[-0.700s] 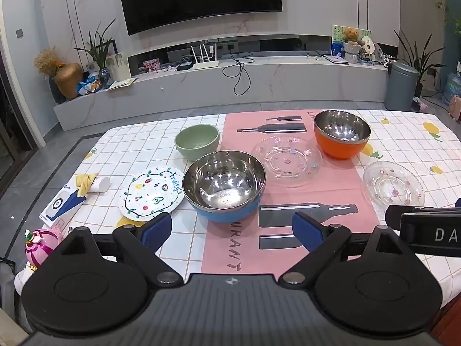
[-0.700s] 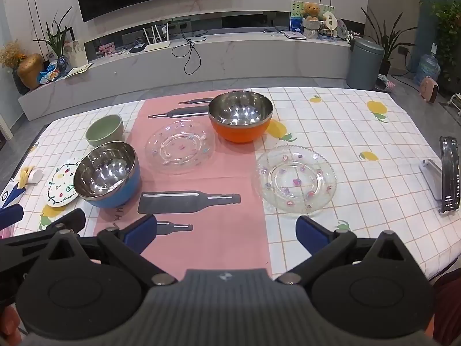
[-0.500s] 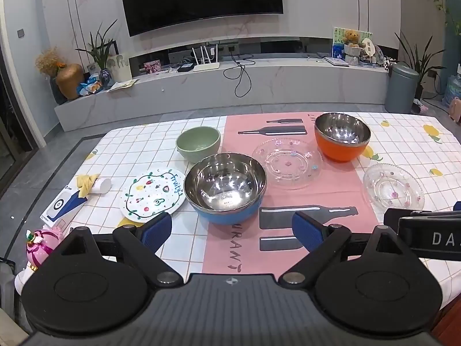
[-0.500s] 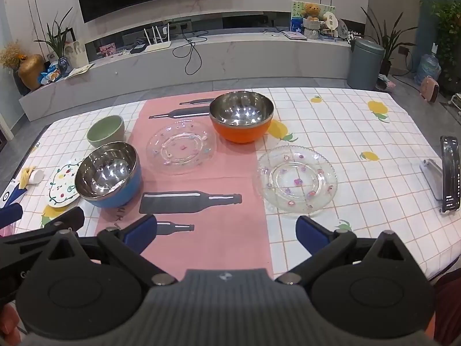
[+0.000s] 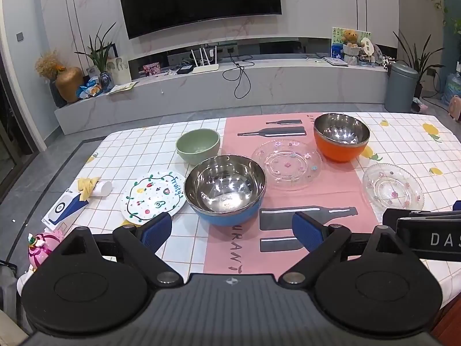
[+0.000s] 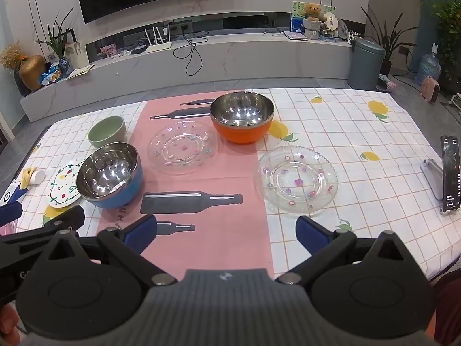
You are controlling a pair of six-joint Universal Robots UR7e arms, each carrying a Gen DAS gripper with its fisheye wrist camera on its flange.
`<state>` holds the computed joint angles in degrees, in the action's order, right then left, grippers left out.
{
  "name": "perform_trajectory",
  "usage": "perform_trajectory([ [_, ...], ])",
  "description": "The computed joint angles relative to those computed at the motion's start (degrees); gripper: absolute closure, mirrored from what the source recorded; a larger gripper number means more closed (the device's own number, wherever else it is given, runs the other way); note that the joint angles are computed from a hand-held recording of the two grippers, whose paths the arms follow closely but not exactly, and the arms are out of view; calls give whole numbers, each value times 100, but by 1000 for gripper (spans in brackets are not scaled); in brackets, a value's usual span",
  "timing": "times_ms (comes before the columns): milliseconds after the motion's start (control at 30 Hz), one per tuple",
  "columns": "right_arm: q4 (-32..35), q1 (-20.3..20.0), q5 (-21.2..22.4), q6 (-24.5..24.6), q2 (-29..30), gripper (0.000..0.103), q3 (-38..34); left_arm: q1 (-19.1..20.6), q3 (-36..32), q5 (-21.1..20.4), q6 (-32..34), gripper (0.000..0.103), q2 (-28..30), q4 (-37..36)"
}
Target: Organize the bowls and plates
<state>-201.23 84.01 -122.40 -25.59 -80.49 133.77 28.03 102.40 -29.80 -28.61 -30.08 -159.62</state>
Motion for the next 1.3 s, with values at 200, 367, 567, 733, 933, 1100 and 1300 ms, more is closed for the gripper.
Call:
perform_trajectory([
  [200, 15, -4, 4, 15, -20, 3, 0, -1, 0, 9, 62, 0, 26, -68],
  [367, 207, -80, 142, 117, -119, 3, 7, 27, -26, -21, 79, 0, 52, -43],
  [567, 35, -83, 123, 7, -49, 3, 28, 55, -11, -56, 13, 0, 38, 14],
  [733, 66, -150, 288, 167, -119, 3, 58, 53, 6, -51, 8, 0, 32, -14],
  [933, 6, -132, 109, 340, -51, 3, 21, 58, -9, -52, 30, 0, 37, -2],
  [1100, 137, -122, 77, 298, -67, 3, 19, 47, -17, -57, 28, 0, 44, -24],
  [1300, 55, -103, 97, 233, -80, 3, 67, 37, -14, -55, 58, 0, 56, -87],
])
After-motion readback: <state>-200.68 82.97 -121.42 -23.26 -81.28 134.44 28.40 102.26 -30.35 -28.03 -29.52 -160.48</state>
